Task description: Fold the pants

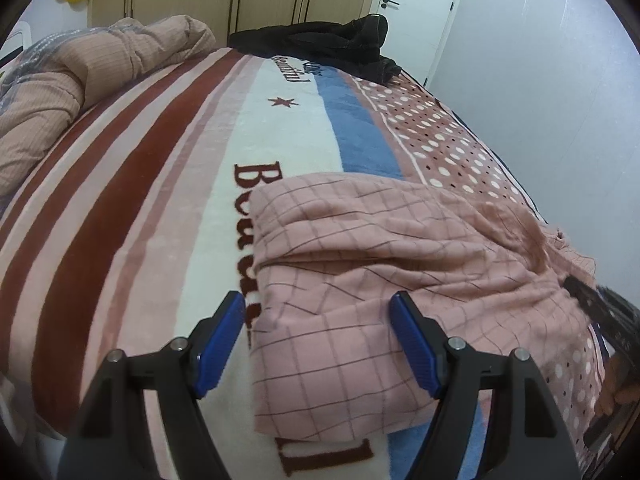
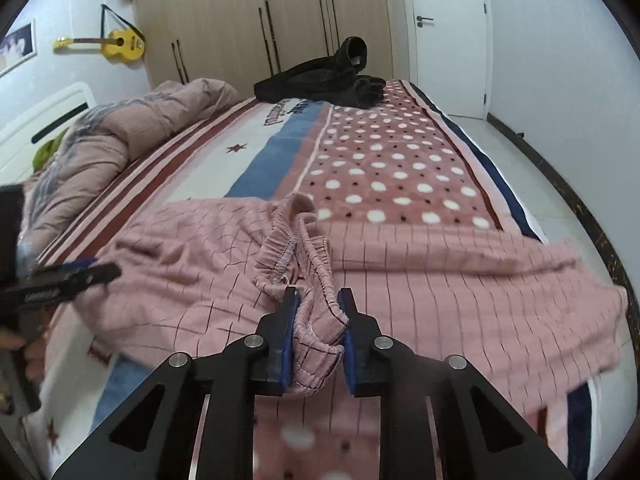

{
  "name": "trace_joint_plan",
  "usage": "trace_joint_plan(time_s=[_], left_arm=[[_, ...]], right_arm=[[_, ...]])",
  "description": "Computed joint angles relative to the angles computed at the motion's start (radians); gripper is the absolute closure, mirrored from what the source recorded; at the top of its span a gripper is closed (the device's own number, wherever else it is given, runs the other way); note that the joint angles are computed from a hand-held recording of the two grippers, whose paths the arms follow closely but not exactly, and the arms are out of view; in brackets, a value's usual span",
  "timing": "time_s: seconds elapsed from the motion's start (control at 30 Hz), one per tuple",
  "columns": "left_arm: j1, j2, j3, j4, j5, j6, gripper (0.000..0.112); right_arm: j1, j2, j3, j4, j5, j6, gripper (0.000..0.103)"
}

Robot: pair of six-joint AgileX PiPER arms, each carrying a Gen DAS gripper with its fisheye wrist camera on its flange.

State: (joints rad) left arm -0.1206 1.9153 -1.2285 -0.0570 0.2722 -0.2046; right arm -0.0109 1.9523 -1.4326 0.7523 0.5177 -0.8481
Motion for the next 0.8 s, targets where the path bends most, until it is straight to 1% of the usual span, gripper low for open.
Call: trace_joint_plan(time_s=[0.07, 0.1, 0.17, 0.2, 0.23, 0.3, 0.33, 0.37, 0.4, 0.43, 0.47, 0.5, 0.53, 0.57, 0.67, 0.73, 0.77, 0.8], left_arm=[[-0.004, 0.002, -0.001, -0.015, 0.008, 0.025, 0.041], [-0.010, 0.002, 0.000, 0.021, 0.009, -0.001, 0.041], [-0.023, 0.011, -0.003, 0.128, 0.019, -0.092, 0.041], [-0.026, 0.019, -0.006, 0.147, 0.029, -0.108, 0.041], [-0.028, 0.024, -0.007, 0.164, 0.035, -0.125, 0.041], [-0.030, 0.029, -0.004, 0.190, 0.040, -0.138, 0.041], [-0.032, 0.030, -0.001, 0.210, 0.039, -0.152, 0.041], [-0.032, 0.031, 0.001, 0.226, 0.038, -0.163, 0.041], [-0.031, 0.034, 0.000, 0.231, 0.039, -0.166, 0.041], [-0.027, 0.039, -0.003, 0.209, 0.041, -0.147, 0.041], [-0.024, 0.042, -0.006, 0.189, 0.042, -0.132, 0.041], [-0.021, 0.046, -0.009, 0.173, 0.041, -0.123, 0.041], [-0.021, 0.047, -0.010, 0.170, 0.040, -0.123, 0.041], [-0.023, 0.049, -0.011, 0.174, 0.039, -0.128, 0.041], [-0.022, 0.051, -0.011, 0.179, 0.037, -0.128, 0.041], [-0.023, 0.053, -0.012, 0.183, 0.037, -0.133, 0.041], [-0.023, 0.053, -0.013, 0.181, 0.038, -0.131, 0.041], [-0.022, 0.054, -0.012, 0.169, 0.036, -0.119, 0.041]], right_arm=[[-0.021, -0.016, 0.034, 0.032, 0.007, -0.026, 0.089], [-0.028, -0.023, 0.052, 0.044, 0.000, -0.045, 0.089], [-0.027, -0.025, 0.088, 0.021, -0.049, -0.061, 0.089], [-0.033, -0.011, 0.085, 0.008, -0.035, -0.056, 0.089], [-0.038, 0.004, 0.069, -0.019, 0.000, -0.030, 0.087], [-0.055, 0.015, 0.055, -0.002, 0.042, -0.033, 0.077], [-0.065, 0.007, 0.057, 0.025, 0.045, -0.052, 0.072], [-0.072, -0.004, 0.063, 0.051, 0.035, -0.074, 0.064], [-0.077, -0.020, 0.071, 0.085, 0.016, -0.106, 0.062], [-0.079, -0.026, 0.058, 0.104, 0.015, -0.122, 0.058], [-0.080, -0.016, 0.026, 0.099, 0.038, -0.112, 0.054], [-0.078, 0.001, -0.019, 0.089, 0.080, -0.097, 0.051], [-0.068, 0.031, -0.080, 0.062, 0.128, -0.071, 0.045], [-0.048, 0.051, -0.119, 0.010, 0.136, -0.027, 0.042], [0.015, 0.130, -0.246, -0.149, 0.132, 0.126, 0.043], [0.036, 0.211, -0.370, -0.230, 0.167, 0.233, 0.044], [0.039, 0.253, -0.438, -0.255, 0.199, 0.278, 0.061], [0.038, 0.285, -0.487, -0.265, 0.229, 0.300, 0.075]])
